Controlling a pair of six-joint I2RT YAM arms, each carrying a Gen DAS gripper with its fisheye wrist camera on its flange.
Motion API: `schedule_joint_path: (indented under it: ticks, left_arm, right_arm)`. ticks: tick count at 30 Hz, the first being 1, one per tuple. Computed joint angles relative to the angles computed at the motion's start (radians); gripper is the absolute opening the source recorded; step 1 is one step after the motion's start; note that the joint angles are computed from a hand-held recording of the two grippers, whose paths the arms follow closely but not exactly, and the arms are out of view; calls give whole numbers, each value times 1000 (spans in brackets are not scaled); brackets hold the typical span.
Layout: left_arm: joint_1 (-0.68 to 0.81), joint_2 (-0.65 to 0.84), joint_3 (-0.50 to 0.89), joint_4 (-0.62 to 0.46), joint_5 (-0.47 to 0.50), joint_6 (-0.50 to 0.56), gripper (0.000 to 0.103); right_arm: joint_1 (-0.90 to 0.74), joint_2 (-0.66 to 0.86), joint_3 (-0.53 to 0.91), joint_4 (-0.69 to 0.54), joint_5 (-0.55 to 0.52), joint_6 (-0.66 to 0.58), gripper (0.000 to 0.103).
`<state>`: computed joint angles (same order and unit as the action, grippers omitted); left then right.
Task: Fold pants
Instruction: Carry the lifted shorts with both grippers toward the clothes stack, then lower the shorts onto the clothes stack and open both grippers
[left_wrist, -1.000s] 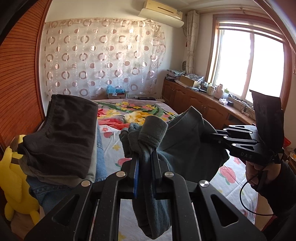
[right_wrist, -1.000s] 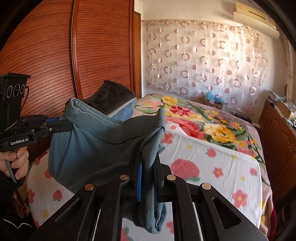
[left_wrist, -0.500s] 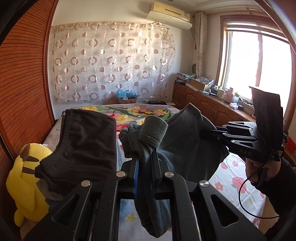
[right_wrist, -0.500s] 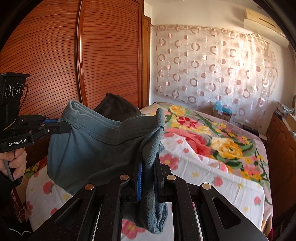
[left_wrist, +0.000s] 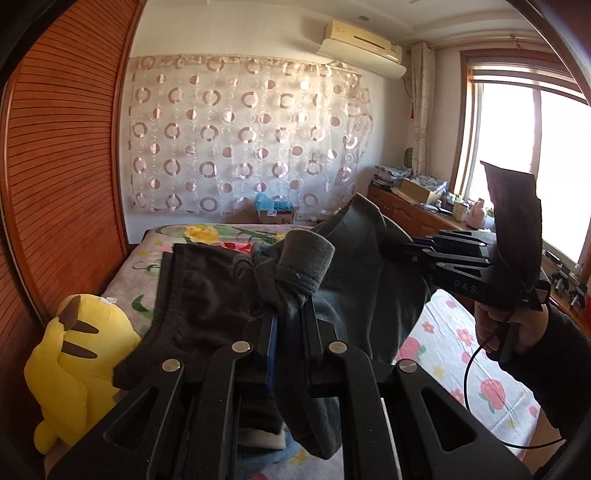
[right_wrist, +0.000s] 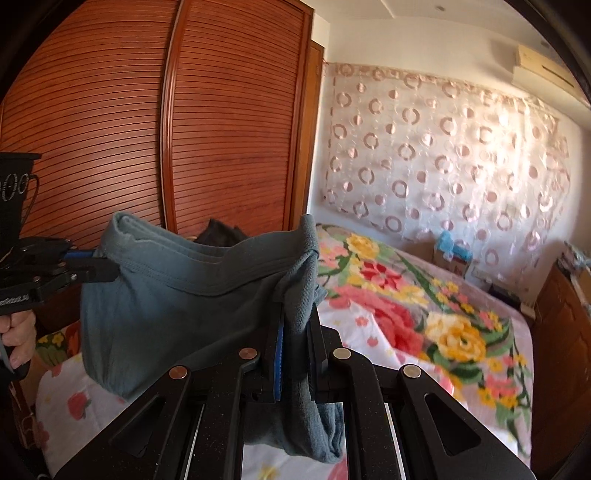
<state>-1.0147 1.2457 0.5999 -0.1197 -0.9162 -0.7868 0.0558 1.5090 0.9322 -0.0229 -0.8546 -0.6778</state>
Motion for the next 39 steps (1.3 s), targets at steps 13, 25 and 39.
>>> schedule_joint_path:
  ticks: [13,25,39]
  left_arm:
    - [36,-76,-127,19,-64,-98,12]
    - [50,48,-129,-116,-62,-395,13]
    - [35,30,-163,-170,-87,-495,45]
  right_arm:
    - [225,203,171,139,140,32,10]
    - [323,350,327,90,191,19,10]
    - [215,420,469,-96,93,16,47]
